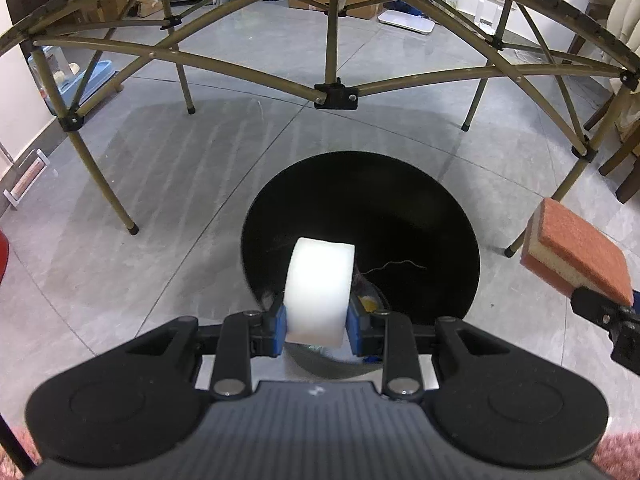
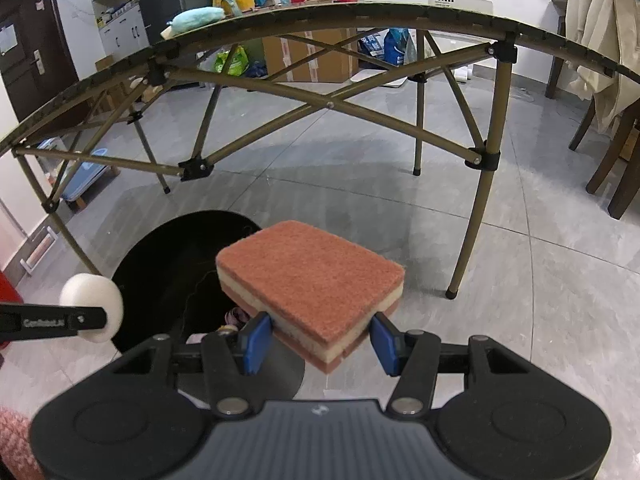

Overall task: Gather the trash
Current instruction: 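Carry the foam roll and sponge with both tools over the black bin, then open the left tool to drop the white foam roll into the bin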

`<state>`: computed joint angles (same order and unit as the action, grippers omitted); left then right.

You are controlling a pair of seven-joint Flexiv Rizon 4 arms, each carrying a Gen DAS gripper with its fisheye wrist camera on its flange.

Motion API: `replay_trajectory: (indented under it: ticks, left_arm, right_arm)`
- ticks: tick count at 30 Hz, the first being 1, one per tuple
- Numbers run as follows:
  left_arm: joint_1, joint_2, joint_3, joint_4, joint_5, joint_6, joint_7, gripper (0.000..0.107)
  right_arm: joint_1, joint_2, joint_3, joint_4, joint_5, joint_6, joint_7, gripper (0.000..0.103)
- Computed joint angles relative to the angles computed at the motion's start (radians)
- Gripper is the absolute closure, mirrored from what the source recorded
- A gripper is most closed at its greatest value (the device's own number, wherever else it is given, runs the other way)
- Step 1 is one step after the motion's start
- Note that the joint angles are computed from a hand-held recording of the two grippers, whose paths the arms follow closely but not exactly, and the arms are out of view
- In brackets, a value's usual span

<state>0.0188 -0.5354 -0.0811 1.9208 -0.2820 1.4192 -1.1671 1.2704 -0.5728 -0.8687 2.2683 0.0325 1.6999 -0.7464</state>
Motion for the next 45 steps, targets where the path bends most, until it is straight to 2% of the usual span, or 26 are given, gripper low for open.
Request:
replay_trajectory:
  ticks: [7,12,20,28,39,41,42,43,45]
  left_arm:
    - [-0.052,-0.047,0.038,-0.083,0.018,-0.043,-0.07,0.078]
    - [-0.106,-0.079,0.094,-0.152,0.061,-0.095,-0.148,0.078]
    - [-0.147,-0.115,0.13,-0.229,0.129,-0.145,-0.24,0.078]
    - [-0.166,-0.143,0.153,-0.277,0.182,-0.174,-0.321,0.078]
    - [-0.165,-0.151,0.154,-0.291,0.22,-0.194,-0.341,0.076]
    - [-0.169,-0.152,0.158,-0.294,0.229,-0.192,-0.346,0.066]
    - [-0.167,-0.151,0.155,-0.292,0.23,-0.188,-0.346,0.051]
    - [-0.166,-0.15,0.154,-0.29,0.231,-0.183,-0.347,0.029]
    - [-0.165,-0.147,0.151,-0.288,0.226,-0.184,-0.353,0.004]
  right_arm:
    - [-0.034,-0.021,0.009,-0.029,0.002,0.002,0.008,0.05]
    - [-0.063,-0.037,0.021,-0.051,-0.006,-0.005,0.013,0.05]
    - [-0.086,-0.059,0.021,-0.078,-0.02,-0.011,0.028,0.05]
    - [-0.106,-0.058,0.04,-0.083,-0.024,-0.007,0.038,0.05]
    - [-0.092,-0.061,0.027,-0.08,-0.015,-0.001,0.021,0.05]
    - [-0.092,-0.06,0.028,-0.079,-0.015,0.0,0.019,0.05]
    - [-0.09,-0.06,0.027,-0.078,-0.014,0.002,0.018,0.05]
    - [-0.091,-0.06,0.027,-0.078,-0.014,0.002,0.016,0.05]
    - [-0.09,-0.06,0.026,-0.077,-0.013,0.002,0.015,0.05]
